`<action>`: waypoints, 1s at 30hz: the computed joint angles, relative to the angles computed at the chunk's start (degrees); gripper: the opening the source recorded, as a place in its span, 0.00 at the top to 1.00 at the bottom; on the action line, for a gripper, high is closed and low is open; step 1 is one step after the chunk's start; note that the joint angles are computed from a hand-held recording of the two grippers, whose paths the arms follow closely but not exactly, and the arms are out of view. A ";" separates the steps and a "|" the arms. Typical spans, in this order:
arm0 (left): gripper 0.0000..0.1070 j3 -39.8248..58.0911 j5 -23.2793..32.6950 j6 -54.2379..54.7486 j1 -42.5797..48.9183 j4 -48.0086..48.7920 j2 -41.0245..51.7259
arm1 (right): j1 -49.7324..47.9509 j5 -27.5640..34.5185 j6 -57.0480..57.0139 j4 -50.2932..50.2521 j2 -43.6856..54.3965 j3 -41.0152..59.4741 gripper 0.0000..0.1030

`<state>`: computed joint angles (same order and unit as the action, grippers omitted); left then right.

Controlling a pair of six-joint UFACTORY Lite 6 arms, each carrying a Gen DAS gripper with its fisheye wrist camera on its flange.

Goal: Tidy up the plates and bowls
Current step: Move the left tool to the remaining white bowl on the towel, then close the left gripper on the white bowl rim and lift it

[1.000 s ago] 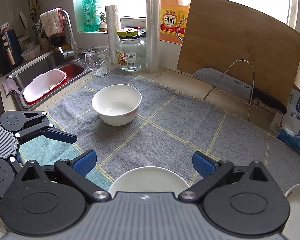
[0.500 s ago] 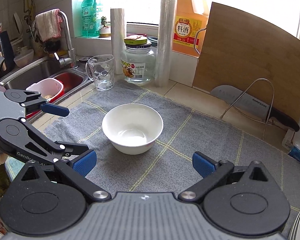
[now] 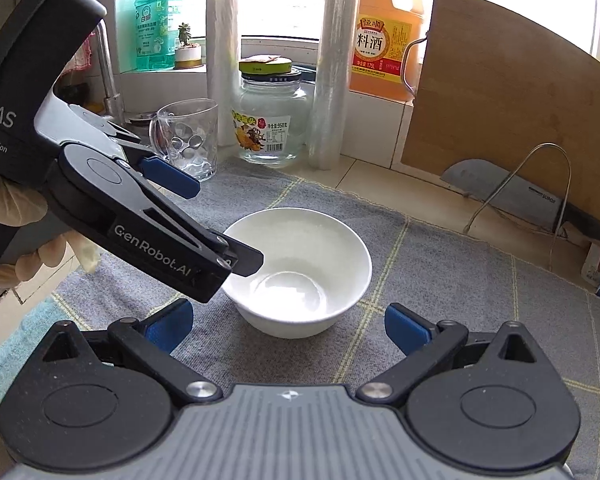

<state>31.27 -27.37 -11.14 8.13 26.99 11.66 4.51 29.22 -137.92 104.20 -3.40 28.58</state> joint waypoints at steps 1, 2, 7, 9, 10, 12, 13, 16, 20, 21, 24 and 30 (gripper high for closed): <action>0.15 1.51 0.43 -0.68 -0.07 1.47 1.26 | 0.83 -0.77 -1.35 2.15 1.10 0.36 0.00; 0.16 3.00 0.86 -2.05 -0.04 3.49 2.41 | 1.27 -1.05 -1.87 3.18 2.08 0.73 0.00; 0.26 8.26 2.10 -5.93 -0.81 8.98 6.55 | 3.02 -1.84 -5.38 8.68 5.92 2.09 0.00; 0.30 10.36 2.30 -8.99 -0.66 12.79 8.28 | 3.07 -1.54 -5.29 9.02 7.01 2.73 0.00; 0.33 11.13 2.25 -10.43 -0.60 14.40 8.97 | 3.18 -1.40 -6.07 10.06 7.16 2.72 0.00; 0.34 12.24 2.34 -10.78 -0.77 15.30 9.98 | 3.51 -1.32 -6.76 10.93 7.84 3.21 0.00; 0.37 12.62 2.34 -11.18 -0.78 15.85 10.32 | 3.83 -1.48 -7.40 11.69 8.14 3.40 0.01; 0.40 14.32 2.40 -15.02 -0.35 20.17 11.41 | 4.51 -1.62 -8.45 12.58 8.67 3.68 0.01; 0.43 15.60 2.97 -16.64 -0.30 22.30 12.18 | 5.05 -1.55 -10.59 14.15 8.98 3.60 0.03; 0.43 15.81 2.95 -17.38 -0.18 23.28 12.27 | 5.09 -1.44 -11.29 14.67 9.16 3.64 0.06; 0.43 16.37 3.18 -17.94 -0.47 24.24 12.51 | 5.11 -1.67 -10.16 13.94 9.65 4.20 0.10; 0.45 17.23 3.64 -18.55 -0.79 25.43 13.08 | 5.41 -1.88 -10.32 14.34 9.40 4.11 0.12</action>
